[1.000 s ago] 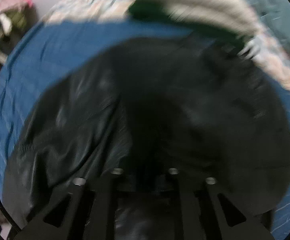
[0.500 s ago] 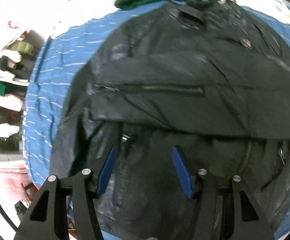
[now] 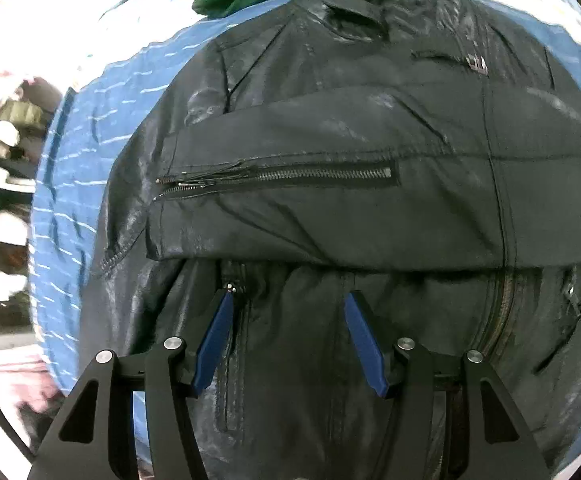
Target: Fold large clothes
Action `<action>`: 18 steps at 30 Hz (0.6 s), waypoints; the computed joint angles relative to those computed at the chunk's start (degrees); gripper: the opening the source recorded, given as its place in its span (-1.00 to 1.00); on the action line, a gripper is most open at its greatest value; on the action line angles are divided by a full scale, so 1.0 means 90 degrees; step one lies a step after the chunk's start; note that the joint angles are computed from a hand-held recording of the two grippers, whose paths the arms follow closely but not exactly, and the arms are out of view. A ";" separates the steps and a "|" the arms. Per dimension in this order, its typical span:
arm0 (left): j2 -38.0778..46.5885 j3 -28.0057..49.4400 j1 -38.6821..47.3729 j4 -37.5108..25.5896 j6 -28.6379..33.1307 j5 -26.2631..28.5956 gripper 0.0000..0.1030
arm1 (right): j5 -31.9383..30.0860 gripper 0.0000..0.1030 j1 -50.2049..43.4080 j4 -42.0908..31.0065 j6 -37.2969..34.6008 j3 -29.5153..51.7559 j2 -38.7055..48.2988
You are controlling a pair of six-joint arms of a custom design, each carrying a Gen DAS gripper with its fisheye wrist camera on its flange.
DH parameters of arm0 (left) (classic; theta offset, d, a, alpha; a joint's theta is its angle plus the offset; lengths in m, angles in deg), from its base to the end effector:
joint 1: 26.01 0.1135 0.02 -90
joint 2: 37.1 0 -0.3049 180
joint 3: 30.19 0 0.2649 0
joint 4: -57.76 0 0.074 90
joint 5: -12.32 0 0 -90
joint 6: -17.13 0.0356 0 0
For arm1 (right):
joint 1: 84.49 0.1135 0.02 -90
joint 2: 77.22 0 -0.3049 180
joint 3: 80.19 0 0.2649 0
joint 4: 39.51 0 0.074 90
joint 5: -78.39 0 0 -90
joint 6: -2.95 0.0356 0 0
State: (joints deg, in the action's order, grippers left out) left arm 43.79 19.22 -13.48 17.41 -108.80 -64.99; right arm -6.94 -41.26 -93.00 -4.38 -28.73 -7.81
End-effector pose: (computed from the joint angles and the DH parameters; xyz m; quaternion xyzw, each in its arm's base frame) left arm 0.2277 0.0426 0.1729 -0.3869 0.9021 -0.1387 0.1315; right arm 0.1474 0.1346 0.2135 0.3389 0.9260 0.1252 0.1091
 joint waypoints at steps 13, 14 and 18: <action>-0.0015 0.1706 -0.1937 -0.0040 0.2128 -0.2093 -0.90 | 0.0828 0.59 -0.0699 -0.2429 -0.1308 0.2395 0.2662; -0.0021 0.1776 -0.2053 -0.0049 0.2214 -0.2185 -0.90 | 0.0810 0.59 -0.0786 -0.2507 -0.1305 0.2480 0.2774; -0.0005 0.2098 -0.2656 -0.0013 0.2635 -0.2597 -0.91 | 0.0928 0.60 -0.0958 -0.2729 -0.1276 0.2614 0.2881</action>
